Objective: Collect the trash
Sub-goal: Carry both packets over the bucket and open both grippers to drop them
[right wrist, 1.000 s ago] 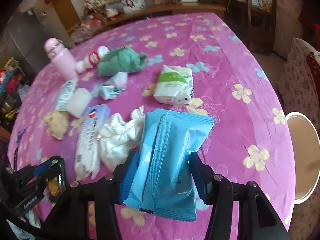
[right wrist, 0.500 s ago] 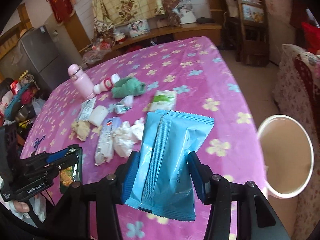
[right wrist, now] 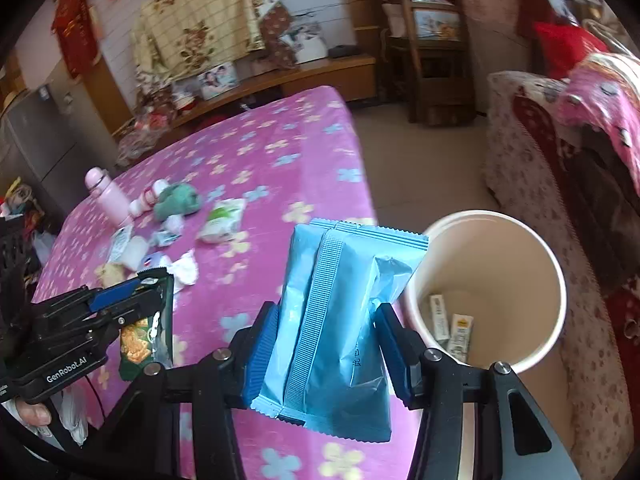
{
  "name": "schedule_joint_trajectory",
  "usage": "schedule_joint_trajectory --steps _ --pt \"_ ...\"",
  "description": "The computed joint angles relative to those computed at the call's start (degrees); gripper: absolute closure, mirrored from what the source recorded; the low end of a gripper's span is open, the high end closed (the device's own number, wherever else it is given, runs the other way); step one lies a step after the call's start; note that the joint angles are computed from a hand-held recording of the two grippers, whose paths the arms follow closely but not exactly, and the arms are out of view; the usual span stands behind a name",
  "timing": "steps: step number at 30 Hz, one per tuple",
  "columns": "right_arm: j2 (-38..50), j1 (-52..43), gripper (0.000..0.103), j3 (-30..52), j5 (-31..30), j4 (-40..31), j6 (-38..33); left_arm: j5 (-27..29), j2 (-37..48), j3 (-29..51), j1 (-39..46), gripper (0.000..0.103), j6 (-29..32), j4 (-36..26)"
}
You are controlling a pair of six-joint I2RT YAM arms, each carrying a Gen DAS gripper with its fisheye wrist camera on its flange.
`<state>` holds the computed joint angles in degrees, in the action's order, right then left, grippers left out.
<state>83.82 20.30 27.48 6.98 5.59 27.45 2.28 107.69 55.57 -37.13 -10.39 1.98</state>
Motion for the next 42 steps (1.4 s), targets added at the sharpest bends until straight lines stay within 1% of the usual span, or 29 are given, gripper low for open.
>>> schedule_joint_trajectory --steps 5,8,11,14,19,23,26,27,28,29,30,31,32,33,35,39,42 --pt "-1.5 -6.8 0.05 -2.9 -2.1 1.2 -3.1 -2.1 6.2 8.7 -3.9 0.071 -0.6 -2.8" --pt "-0.8 -10.8 0.05 -4.2 -3.0 2.7 -5.0 -2.2 9.7 13.4 -5.3 0.071 -1.0 -4.0" --pt "1.8 -14.7 0.05 -4.7 -3.4 4.9 -7.0 -2.6 13.7 18.6 -6.8 0.071 -1.4 -5.4" --pt "5.2 -18.8 0.05 -4.8 -5.3 7.5 -8.7 -2.7 17.8 24.3 -7.9 0.071 -1.7 -7.3" --pt "11.2 -24.7 0.049 -4.1 -6.5 11.2 -11.7 -2.1 24.4 33.5 -9.3 0.071 -2.3 -10.2" --pt "15.8 -27.1 0.048 -2.5 -4.4 13.4 -13.2 -2.4 29.5 40.5 -10.2 0.071 -3.4 -11.8" --pt "18.8 -29.6 0.047 -1.2 -5.3 14.8 -13.6 -2.8 32.4 44.2 -10.9 0.069 -4.1 -12.5" --pt "19.6 -30.2 0.046 -0.9 -5.3 15.4 -13.7 -2.7 32.9 44.7 -11.0 0.069 -4.4 -12.5" --pt "20.6 -30.9 0.046 -0.6 -5.3 16.4 -13.8 -2.6 33.7 45.6 -11.1 0.066 -4.8 -12.6" --pt "21.3 -31.2 0.043 -0.5 -5.2 17.2 -13.7 -2.7 34.2 46.2 -11.1 0.064 -5.1 -12.8" --pt "22.1 -31.7 0.04 -0.5 -5.2 18.5 -13.7 -3.2 34.7 46.7 -11.2 0.057 -5.2 -12.9" --pt "22.8 -32.3 0.039 -0.4 -5.3 19.2 -13.6 -3.6 35.1 47.1 -11.3 0.048 -5.2 -13.1" --pt "23.6 -33.3 0.036 -0.2 -6.4 19.7 -13.5 -3.9 35.2 47.1 -11.4 0.043 -5.1 -12.9" --pt "23.9 -33.9 0.031 0.0 -7.6 19.7 -13.5 -3.7 35.1 46.4 -11.3 0.039 -5.0 -12.0" --pt "24.7 -34.9 0.03 0.1 -9.6 20.1 -13.1 -3.3 35.1 46.0 -11.2 0.039 -5.0 -11.7" --pt "25.3 -34.3 0.03 -0.8 -10.2 21.1 -12.8 -2.9 34.9 45.4 -10.8 0.039 -5.4 -11.7" --pt "25.0 -33.6 0.03 -1.5 -10.1 21.6 -12.0 -3.0 33.3 42.6 -10.5 0.039 -5.1 -10.4"
